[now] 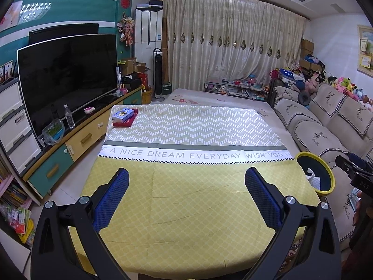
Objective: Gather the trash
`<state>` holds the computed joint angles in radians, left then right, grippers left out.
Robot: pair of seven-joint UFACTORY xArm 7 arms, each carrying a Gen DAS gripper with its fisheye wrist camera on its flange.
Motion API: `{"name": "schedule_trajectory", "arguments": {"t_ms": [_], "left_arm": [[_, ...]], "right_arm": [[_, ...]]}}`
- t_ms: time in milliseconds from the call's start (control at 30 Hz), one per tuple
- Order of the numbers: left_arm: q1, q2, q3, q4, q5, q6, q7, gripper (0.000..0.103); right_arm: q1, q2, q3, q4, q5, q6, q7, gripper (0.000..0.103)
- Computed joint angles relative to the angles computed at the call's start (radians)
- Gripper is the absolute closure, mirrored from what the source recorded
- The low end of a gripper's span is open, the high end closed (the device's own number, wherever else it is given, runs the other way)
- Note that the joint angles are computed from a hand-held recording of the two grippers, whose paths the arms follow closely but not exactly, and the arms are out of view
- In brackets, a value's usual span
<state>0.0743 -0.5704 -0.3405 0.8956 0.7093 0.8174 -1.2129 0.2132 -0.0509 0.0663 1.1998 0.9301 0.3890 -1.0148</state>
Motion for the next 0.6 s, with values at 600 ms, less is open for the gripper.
{"name": "schedule_trajectory", "arguments": {"t_ms": [600], "left_arm": [[-0.002, -0.009, 0.002, -0.008, 0.001, -0.001, 0.003, 0.005]], "right_arm": [[0.002, 0.002, 0.005, 0.001, -0.008, -0.005, 0.020, 0.007]]}}
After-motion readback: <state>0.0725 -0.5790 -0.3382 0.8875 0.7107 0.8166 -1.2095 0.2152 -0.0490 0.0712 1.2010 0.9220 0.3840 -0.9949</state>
